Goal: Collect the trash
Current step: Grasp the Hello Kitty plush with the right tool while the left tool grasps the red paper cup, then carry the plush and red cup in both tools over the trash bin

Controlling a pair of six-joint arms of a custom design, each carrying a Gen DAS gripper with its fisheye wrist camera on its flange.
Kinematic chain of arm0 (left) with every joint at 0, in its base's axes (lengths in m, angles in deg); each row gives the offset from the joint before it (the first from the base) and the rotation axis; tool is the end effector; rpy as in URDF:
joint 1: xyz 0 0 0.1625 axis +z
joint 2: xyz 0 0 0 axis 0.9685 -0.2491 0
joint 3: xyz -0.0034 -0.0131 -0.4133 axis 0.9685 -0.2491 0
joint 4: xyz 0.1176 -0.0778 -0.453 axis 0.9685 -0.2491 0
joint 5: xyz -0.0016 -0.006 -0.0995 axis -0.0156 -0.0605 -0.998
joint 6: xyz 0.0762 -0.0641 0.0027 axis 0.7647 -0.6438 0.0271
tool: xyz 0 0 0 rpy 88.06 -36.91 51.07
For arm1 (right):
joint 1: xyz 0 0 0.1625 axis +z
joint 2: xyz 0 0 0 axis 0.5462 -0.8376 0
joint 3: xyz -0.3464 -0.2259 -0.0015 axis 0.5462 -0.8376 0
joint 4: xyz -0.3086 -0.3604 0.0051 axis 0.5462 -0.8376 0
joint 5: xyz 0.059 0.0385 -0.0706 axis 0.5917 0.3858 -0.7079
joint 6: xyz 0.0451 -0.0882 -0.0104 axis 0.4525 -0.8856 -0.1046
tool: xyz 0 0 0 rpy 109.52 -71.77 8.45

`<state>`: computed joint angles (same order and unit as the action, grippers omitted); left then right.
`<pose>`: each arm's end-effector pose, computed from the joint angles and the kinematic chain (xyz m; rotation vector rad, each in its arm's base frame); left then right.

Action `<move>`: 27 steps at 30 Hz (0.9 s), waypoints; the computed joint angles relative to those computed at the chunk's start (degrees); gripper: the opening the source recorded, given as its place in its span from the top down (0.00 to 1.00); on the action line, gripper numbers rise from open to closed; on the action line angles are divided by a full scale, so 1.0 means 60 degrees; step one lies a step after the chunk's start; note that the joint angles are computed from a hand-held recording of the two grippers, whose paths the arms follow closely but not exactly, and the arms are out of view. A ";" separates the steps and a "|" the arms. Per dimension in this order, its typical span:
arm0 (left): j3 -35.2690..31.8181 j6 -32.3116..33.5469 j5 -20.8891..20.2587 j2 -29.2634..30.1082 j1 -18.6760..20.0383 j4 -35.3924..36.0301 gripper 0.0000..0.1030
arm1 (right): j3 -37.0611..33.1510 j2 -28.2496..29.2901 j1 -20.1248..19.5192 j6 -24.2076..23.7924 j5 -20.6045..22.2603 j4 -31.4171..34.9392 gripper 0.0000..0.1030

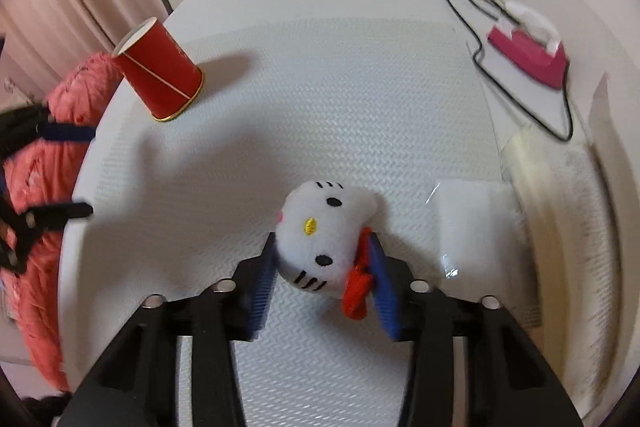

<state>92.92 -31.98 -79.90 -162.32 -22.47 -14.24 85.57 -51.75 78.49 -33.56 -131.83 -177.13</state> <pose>-0.2362 -0.6336 0.3586 0.9843 2.3207 -0.1428 0.3488 -0.6676 0.1693 0.5460 -2.5126 0.2945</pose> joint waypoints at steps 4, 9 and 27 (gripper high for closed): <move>-0.0373 0.0172 0.0172 0.0189 0.0156 -0.0183 0.28 | -0.0343 0.0174 0.0198 -0.0388 0.0372 0.0024 0.62; -0.0923 0.0774 0.0297 0.0634 0.0397 -0.0617 0.28 | -0.1210 0.0754 0.0473 -0.0880 0.0648 -0.0092 0.62; -0.1986 0.1399 -0.0397 0.1772 0.1076 -0.1311 0.43 | -0.2061 0.1350 0.0411 -0.1218 0.0894 0.0260 0.61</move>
<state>81.00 -23.59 -82.28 -151.69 -16.01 -22.11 73.21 -43.65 80.95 -40.87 -126.47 -175.57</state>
